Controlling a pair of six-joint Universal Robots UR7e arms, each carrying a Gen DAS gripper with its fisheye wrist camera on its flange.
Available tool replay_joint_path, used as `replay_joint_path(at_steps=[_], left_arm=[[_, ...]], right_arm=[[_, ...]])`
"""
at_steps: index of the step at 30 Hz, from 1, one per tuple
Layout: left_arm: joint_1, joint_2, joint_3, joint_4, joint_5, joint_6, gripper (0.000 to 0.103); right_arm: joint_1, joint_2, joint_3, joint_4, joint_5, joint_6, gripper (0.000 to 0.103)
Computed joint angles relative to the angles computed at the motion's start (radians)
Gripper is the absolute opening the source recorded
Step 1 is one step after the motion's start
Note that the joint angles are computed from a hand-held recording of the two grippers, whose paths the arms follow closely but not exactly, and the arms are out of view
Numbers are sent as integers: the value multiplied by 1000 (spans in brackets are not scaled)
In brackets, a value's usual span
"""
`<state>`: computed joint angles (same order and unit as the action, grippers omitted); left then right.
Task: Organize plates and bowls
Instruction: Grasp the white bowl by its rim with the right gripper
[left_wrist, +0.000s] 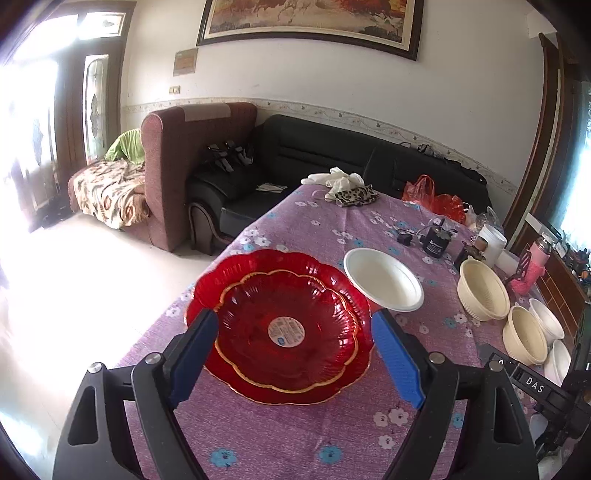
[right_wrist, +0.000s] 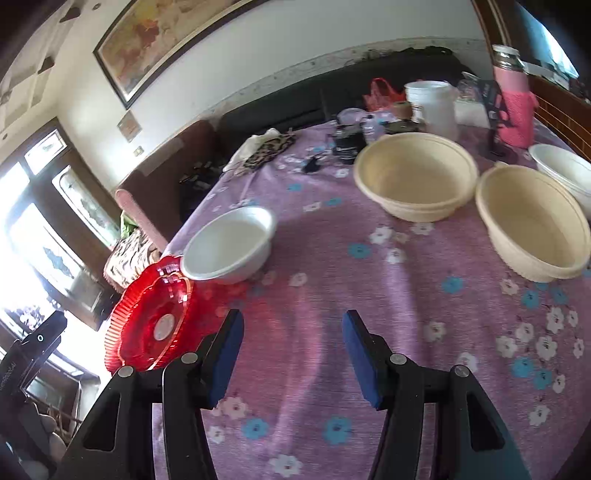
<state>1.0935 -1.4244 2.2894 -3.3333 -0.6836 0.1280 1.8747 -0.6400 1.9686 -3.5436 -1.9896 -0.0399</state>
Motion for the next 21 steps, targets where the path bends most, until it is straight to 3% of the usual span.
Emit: replay_joint_path(at_steps=[9,21], left_arm=[[36,46,-42,53,-47,-47,85],[126,6,-75,62,-122,-127,85]], right_arm=[[-46,-4,-31,46,28,39,60],[-55,142,-344,305,130,157,63]])
